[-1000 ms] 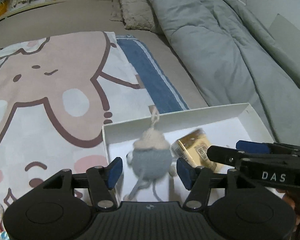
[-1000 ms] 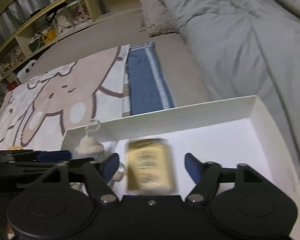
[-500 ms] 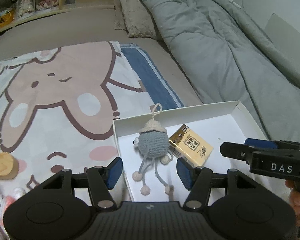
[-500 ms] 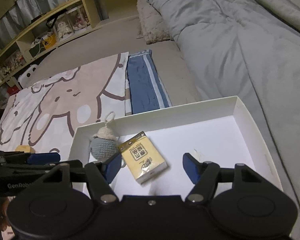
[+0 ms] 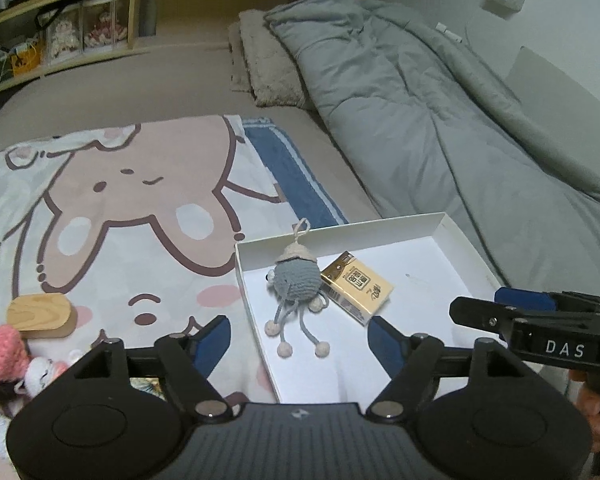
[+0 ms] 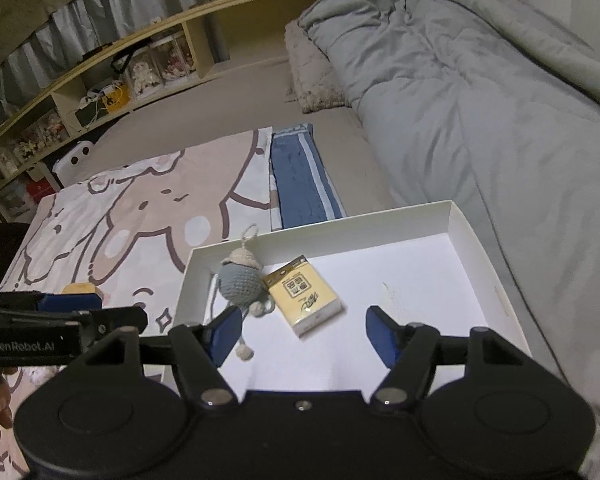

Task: Organize objects
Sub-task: 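Carry the doll and tissue pack into the white box and release both, then move both tools back toward the pile of toys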

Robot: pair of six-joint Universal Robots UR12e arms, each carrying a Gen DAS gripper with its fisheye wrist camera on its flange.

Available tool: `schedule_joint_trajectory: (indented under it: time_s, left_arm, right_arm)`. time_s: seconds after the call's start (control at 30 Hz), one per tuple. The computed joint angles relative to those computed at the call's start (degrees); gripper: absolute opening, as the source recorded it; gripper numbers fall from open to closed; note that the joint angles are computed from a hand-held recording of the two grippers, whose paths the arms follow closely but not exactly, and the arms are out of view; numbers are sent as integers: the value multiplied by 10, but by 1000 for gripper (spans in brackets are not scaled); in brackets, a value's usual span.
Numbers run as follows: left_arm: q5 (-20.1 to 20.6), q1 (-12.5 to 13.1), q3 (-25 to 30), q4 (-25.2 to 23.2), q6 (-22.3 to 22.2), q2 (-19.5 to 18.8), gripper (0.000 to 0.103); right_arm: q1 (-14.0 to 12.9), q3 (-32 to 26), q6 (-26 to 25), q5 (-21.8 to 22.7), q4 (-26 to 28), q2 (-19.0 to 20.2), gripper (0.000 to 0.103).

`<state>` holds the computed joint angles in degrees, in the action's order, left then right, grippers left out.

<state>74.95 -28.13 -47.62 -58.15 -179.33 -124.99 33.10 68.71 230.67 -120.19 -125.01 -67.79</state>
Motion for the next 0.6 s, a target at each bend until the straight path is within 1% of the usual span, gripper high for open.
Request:
schedule_joint_trajectory:
  time_s: [0.2, 0.27, 0.43, 0.6]
  left_arm:
    - [7, 2, -42, 22, 8, 32, 86]
    - [10, 2, -55, 31, 9, 41, 90]
    - [17, 2, -85, 52, 10, 62, 98]
    - [34, 0, -111, 72, 17, 79, 103]
  right_arm:
    - [18, -4, 11, -24, 15, -4, 75]
    - [23, -4, 15, -31, 20, -6, 80]
    - [36, -3, 29, -54, 40, -11, 85]
    - [47, 0, 39, -75, 49, -16, 95]
